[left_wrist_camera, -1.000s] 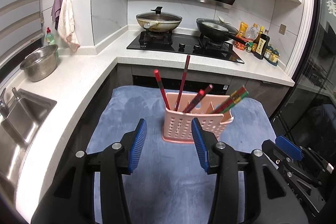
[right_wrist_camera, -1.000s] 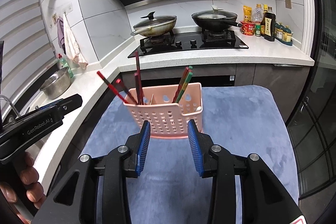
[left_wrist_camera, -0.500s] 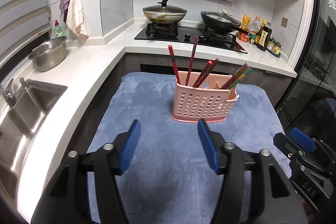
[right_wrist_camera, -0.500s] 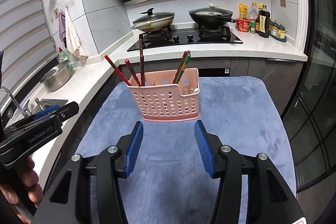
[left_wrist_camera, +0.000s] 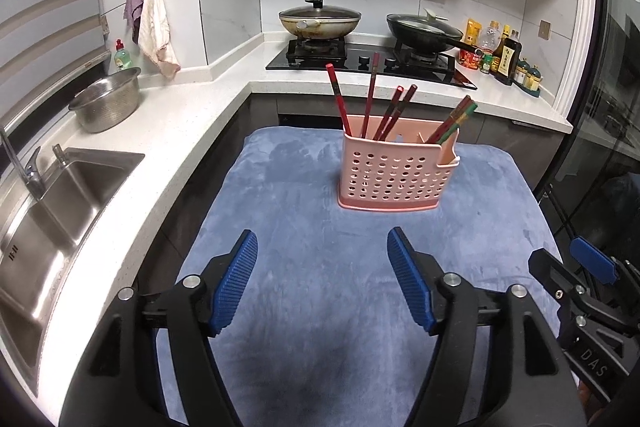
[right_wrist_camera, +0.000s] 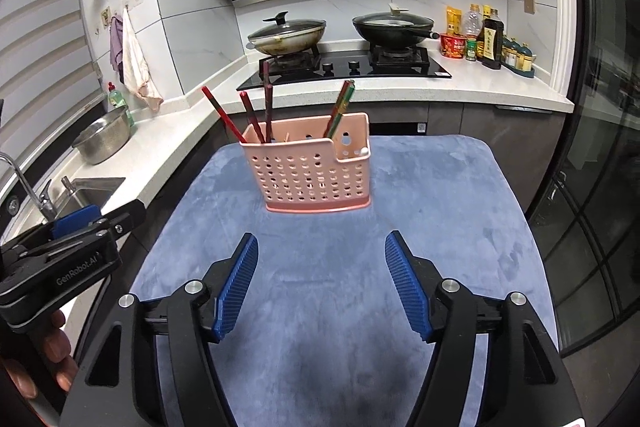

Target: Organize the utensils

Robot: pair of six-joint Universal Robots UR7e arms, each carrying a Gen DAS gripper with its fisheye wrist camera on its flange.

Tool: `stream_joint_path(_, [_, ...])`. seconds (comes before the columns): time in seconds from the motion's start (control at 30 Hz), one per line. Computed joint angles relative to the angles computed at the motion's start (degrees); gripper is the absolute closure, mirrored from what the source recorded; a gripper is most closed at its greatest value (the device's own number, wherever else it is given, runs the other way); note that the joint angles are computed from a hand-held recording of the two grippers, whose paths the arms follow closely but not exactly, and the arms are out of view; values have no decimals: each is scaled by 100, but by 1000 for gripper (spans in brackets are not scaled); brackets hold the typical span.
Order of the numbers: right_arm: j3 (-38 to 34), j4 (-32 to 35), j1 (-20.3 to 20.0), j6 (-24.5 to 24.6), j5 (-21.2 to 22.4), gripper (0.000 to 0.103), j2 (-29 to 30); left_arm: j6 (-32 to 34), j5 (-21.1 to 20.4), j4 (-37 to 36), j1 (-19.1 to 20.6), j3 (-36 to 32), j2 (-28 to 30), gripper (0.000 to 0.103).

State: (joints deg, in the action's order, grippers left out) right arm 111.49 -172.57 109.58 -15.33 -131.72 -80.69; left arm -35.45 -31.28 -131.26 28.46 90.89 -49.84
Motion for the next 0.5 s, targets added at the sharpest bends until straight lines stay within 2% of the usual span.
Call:
stream_joint_path(0.07, [76, -7, -13, 50, 6, 39, -57, -73, 46, 33, -29, 21, 5, 31])
stream_joint_path(0.17, [171, 75, -41, 171, 67, 34, -152, -148, 76, 39, -72, 103, -20, 29])
stream_joint_path(0.27, [228, -45, -15, 68, -16, 33, -137, -234, 74, 96, -101, 161, -47, 28])
stream_joint_path(0.33, [252, -68, 4, 1, -78, 27, -115, -304, 99, 148, -118, 196, -59, 24])
stream_joint_path(0.5, [280, 33, 2, 30, -66, 25, -129, -475, 109, 336, -129, 234, -83, 23])
